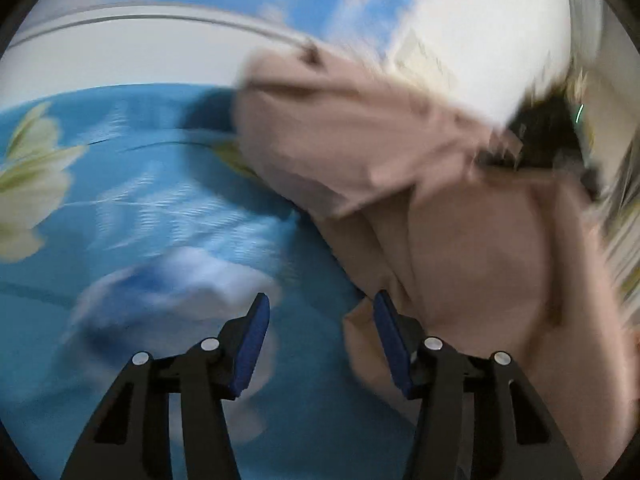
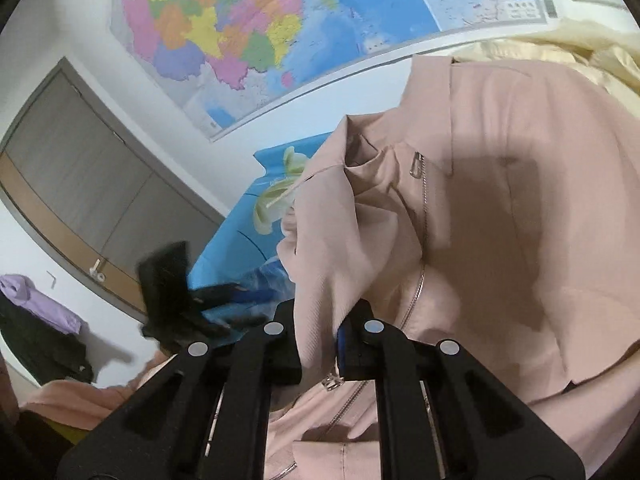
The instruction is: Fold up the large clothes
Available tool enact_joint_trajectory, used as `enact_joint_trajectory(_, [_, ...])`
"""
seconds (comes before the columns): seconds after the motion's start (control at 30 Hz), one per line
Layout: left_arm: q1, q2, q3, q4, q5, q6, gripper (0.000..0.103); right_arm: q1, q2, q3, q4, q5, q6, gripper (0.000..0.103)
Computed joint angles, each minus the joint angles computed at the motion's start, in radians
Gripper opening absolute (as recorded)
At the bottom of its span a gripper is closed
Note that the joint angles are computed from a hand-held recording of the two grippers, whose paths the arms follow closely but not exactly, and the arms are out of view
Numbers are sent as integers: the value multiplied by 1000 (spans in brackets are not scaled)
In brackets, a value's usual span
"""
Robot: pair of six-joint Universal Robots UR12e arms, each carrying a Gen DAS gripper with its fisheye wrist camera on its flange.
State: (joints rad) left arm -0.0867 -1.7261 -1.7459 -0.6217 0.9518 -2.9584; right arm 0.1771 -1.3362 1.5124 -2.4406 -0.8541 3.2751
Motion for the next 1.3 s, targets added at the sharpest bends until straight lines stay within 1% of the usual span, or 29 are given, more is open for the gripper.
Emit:
enact_joint_trajectory(0.03, [-26, -16, 20, -11, 47, 22, 52, -1, 2, 3, -7, 7, -2, 9])
enact_joint_trajectory(0.07, [-41, -30, 40, -43, 52, 42, 53, 3, 4, 0, -15, 4, 4, 9])
enact_joint_trajectory(0.13, [-42, -39, 57, -132, -7, 90, 56, -4, -1, 7, -17, -2, 8, 12])
enact_joint_trajectory(0.17, [-45, -40, 59, -144, -13, 102, 56, -2, 3, 5, -19, 5, 14, 19])
enact_joint_trajectory(0.2, [-55, -39, 59, -131, 16, 110, 57, -4, 1, 11, -17, 14, 15, 24])
enact_joint_trajectory(0.23, [-61, -40, 62, -133, 32, 121, 57, -4, -1, 15, -13, 8, 23, 49])
enact_joint_trajectory(0.27, [-69, -43, 66, -133, 53, 120, 56, -4, -4, 22, -11, 14, 37, 67])
enact_joint_trajectory(0.33, [-83, -59, 82, -129, 92, 97, 52, 5, -7, 22, 44, 31, -23, 68])
enact_joint_trajectory(0.37, [-87, -65, 85, -104, 104, 86, 44, 16, -6, 13, 83, 18, -62, 71])
enact_joint_trajectory(0.4, [-90, -72, 93, -107, 108, 83, 28, 29, -4, 7, 122, 9, -98, 70])
enact_joint_trajectory(0.43, [-90, -81, 107, -126, 99, 72, 19, 37, -3, 4, 142, 1, -121, 54])
enact_joint_trajectory(0.47, [-90, -86, 113, -130, 94, 61, 4, 48, -3, -3, 167, -33, -156, 22])
enact_joint_trajectory(0.5, [-91, -92, 117, -119, 106, 51, 3, 55, -5, -9, 177, -66, -176, 13])
enact_joint_trajectory(0.53, [-93, -91, 118, -111, 125, 40, 2, 51, -10, -3, 152, -69, -167, 6])
enact_joint_trajectory(0.63, [-70, -62, 93, -32, 111, -9, 1, 17, -38, 30, 5, -76, -78, 5])
enact_joint_trajectory(0.7, [-39, -19, 52, 144, 158, -101, 0, -9, -52, 52, -79, -51, -22, 5])
enact_joint_trajectory(0.73, [-16, 0, 39, 216, 170, -156, 0, -14, -54, 55, -90, -45, -11, 5])
enact_joint_trajectory(0.8, [34, 36, 23, 306, 175, -236, 0, -20, -54, 63, -98, -25, -9, 5])
enact_joint_trajectory(0.87, [70, 65, 7, 348, 183, -239, 0, -21, -45, 61, -81, 3, -12, 5])
enact_joint_trajectory(0.9, [73, 69, 5, 345, 185, -233, 0, -22, -43, 65, -84, 12, -12, 5])
enact_joint_trajectory(0.97, [60, 62, 13, 297, 174, -200, 0, -27, -36, 68, -107, 48, -1, 5])
enact_joint_trajectory(1.03, [28, 40, 33, 182, 174, -106, 18, -32, -35, 73, -153, 66, 22, 5])
enact_joint_trajectory(1.07, [18, 39, 17, 163, 174, -85, 34, -35, -32, 74, -176, 81, 42, 5])
enact_joint_trajectory(1.1, [8, 35, 16, 142, 177, -65, 40, -35, -33, 73, -177, 83, 44, 5])
enact_joint_trajectory(1.13, [-6, 15, 24, 108, 164, -29, 43, -32, -34, 71, -172, 75, 39, 5])
enact_joint_trajectory(1.17, [-21, -7, 36, 86, 168, -22, 45, -30, -34, 67, -169, 72, 39, 5])
enact_joint_trajectory(1.23, [-47, -43, 60, 64, 177, -28, 52, -29, -33, 63, -164, 71, 46, 5])
enact_joint_trajectory(1.27, [-57, -66, 75, 66, 168, -28, 58, -30, -34, 64, -168, 71, 49, 5])
enact_joint_trajectory(1.3, [-65, -79, 87, 77, 183, -36, 59, -32, -36, 67, -178, 75, 59, 5])
